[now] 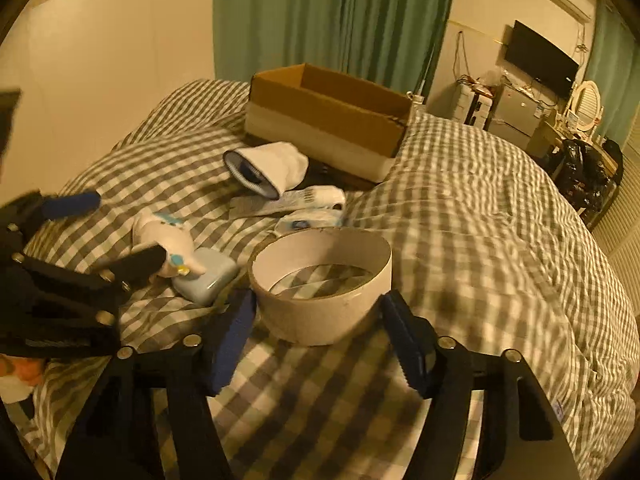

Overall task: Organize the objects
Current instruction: 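Grasp the white plush toy with the left tool while the right tool grasps the tape roll, then carry plush toy and tape roll into the cardboard box and release both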

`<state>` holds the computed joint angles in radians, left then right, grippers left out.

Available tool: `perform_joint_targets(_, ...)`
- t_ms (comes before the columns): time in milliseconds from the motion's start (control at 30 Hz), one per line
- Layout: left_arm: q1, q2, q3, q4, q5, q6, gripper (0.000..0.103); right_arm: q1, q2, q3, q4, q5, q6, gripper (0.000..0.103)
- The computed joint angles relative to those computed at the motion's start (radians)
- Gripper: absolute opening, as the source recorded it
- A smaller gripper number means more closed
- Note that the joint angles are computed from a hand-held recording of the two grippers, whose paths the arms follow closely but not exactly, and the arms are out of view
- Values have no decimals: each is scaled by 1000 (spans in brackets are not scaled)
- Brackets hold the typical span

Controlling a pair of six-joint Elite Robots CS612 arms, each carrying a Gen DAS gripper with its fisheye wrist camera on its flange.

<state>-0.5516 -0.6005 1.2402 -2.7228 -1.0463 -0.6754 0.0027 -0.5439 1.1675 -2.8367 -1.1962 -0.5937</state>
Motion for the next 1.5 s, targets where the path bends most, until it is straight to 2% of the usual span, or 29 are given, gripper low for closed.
perform_joint_targets(167,7,27,-40,25,-26,33,103,8,3,0,-16,-29,-27,65)
perform_joint_targets(233,12,35,-52,20,-43,48,102,11,8,-4,-20,-33,-31,73)
perform_joint_targets(267,16,40,-60,20,-52,50,100,13,12,-7,-21,-43,-33,73)
perform_joint_targets(300,19,44,-67,24,-56,48,97,15,14,-12,-17,-48,-37,74)
perform_joint_targets(367,24,49,-76,26,-62,48,79,19,20,-25,-6,-55,-45,77)
perform_joint_targets(467,35,54,-80,-5,-118,56,64,24,33,-49,4,-71,-55,83)
perform_joint_targets(600,38,52,-75,-31,-131,63,64,28,57,-94,50,-70,-54,83)
perform_joint_targets(700,34,45,-64,-47,-124,67,64,23,56,-93,48,-52,-44,82)
perform_joint_targets(900,24,24,-49,-73,-54,95,64,14,43,-77,-27,-30,2,82)
perform_joint_targets(1200,38,-7,-77,-85,8,169,64,12,9,-86,-100,-7,-19,82)
perform_joint_targets(1367,62,1,-149,-70,-3,228,64,12,18,-175,-39,39,1,82)
perform_joint_targets(1500,88,28,-228,-14,3,262,64,13,44,-276,17,68,30,82)
